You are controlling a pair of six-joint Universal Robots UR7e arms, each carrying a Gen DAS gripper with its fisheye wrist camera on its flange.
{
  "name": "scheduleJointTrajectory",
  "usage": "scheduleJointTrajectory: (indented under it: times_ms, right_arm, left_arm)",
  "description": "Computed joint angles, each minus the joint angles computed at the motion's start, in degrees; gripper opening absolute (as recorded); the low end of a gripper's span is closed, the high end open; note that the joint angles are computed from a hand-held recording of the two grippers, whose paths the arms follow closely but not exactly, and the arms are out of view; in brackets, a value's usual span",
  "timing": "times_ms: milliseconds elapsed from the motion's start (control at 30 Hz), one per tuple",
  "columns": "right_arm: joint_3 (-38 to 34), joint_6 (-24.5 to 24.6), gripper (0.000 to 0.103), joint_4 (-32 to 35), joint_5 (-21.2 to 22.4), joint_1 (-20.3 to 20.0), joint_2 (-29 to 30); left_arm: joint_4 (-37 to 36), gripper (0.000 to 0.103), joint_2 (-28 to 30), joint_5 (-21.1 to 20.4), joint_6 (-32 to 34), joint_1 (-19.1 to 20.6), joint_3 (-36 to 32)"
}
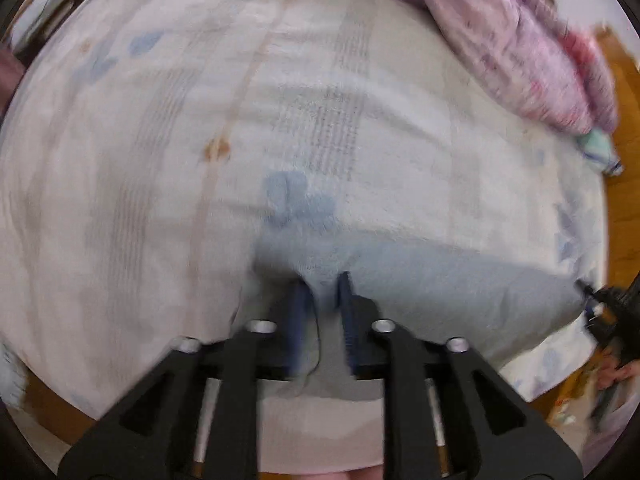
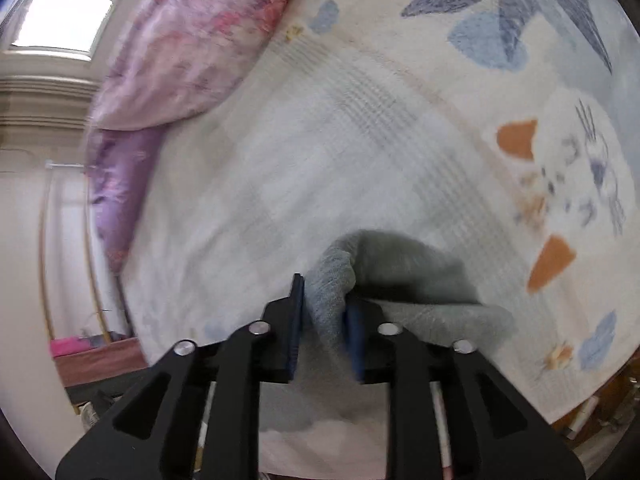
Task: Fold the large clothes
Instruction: 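Pinch the folded hoodie with both grippers to straighten it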
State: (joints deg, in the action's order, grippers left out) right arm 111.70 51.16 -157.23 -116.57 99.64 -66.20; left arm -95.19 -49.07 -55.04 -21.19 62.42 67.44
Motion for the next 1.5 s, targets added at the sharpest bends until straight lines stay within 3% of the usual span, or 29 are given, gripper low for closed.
scheduleJointTrajectory:
  times_ms: [33,67,100,133,200,267,433,533,600,667,700,733,767,800,833,867,967,1267,1400,1433,1467,1500]
  right_arm:
    - [-1.64,1.27,0.042,3.1,-1.48,-0.05,0.53]
    - [-2.11,1.32,0.063,3.8,-3.21,0.37,0.45]
    - [-1.21,0.44,0.078,3.04,-3.58,0.79,0.02]
    - [-0.52,0.15,0.08,3.77,-4.2,1.24,-0.45]
    - [0.42,2.12,0.081,7.57,-5.4,1.94,-0.52]
    - [3.45,3.8,0.081,5.52,-1.07,1.09,-0.19]
    - [10.09,8.41,0.081,-6.29,10.09,-1.21,4.34]
    - [11.72,11.05,0.07,-16.69,13.23,-2.49,9.07]
    - [11.94,12.6,0.057,-22.86,15.44,-3.66,11.63]
    - [12.24,14.62,0.057,-28.72,15.72,-4.09,13.56]
    - [11.89,15.79,0.057,-30.6,14.72,-4.06,14.5]
    - [11.39,16.53,0.057,-31.2,13.62,-4.11,15.16]
    - [11.12,17.4,0.051,-32.4,13.23,-4.43,15.99]
    - [11.01,18.69,0.029,-32.3,12.39,-4.45,16.29]
    - [10.83,20.06,0.025,-30.93,11.41,-4.36,16.34]
    - [11.11,20.02,0.015,-31.96,11.98,-4.43,16.37]
    - [10.29,18.32,0.012,-26.55,10.61,-3.05,14.24]
    - [8.62,22.57,0.01,-10.81,9.7,0.68,11.53]
    - [10.15,25.01,0.011,-10.74,10.46,0.56,13.23]
    - [10.52,24.71,0.012,-12.18,10.36,0.06,14.11]
    - [11.02,24.68,0.023,-11.35,10.29,-0.21,13.85]
    - [10.25,25.37,0.049,-8.12,9.63,-0.31,13.55]
  left_arm:
    - [4.29,0.058,2.2,2.3,-1.99,-0.1,-2.47]
    - [6.19,0.069,2.68,2.2,-2.99,0.09,-3.22]
    - [6.8,0.069,2.55,0.24,-3.65,0.55,-2.9]
    - [7.65,0.07,1.64,-1.7,-4.78,1.11,-1.93]
    - [9.38,0.073,0.4,-3.36,-8.84,2.07,0.52]
    - [9.88,0.073,-1.19,-8.61,-14.63,3.68,3.73]
    - [0.74,0.074,-5.93,-24.6,-28.67,8.57,14.88]
    - [-5.65,0.076,-7.13,-27.79,-35.44,10.22,19.23]
    - [-9.11,0.076,-7.5,-26.81,-36.37,10.11,20.53]
    - [-13.31,0.074,-7.67,-26.64,-35.59,9.9,21.45]
    - [-14.71,0.067,-7.6,-26.83,-35.03,9.82,21.54]
    - [-15.62,0.059,-7.3,-26.94,-34.31,9.73,21.24]
    - [-15.01,0.039,-6.81,-26.0,-33.48,9.43,20.49]
    - [-13.49,0.014,-6.07,-24.72,-32.85,9.09,19.36]
    - [-11.13,0.004,-5.2,-23.13,-31.94,8.81,17.95]
    - [-8.54,0.004,-4.47,-21.83,-30.67,8.38,16.54]
    - [-7.16,0.004,-5.12,-19.98,-28.63,7.39,16.53]
    - [-1.24,0.004,-10.14,-14.8,-29.06,5.52,18.52]
    - [2.9,0.004,-10.21,-11.64,-28.82,5.57,19.79]
    - [3.14,0.005,-9.67,-11.83,-28.81,5.95,19.49]
    - [4.01,0.01,-9.13,-12.66,-28.59,6.39,18.9]
    - [6.28,0.014,-8.23,-12.53,-28.84,6.24,17.41]
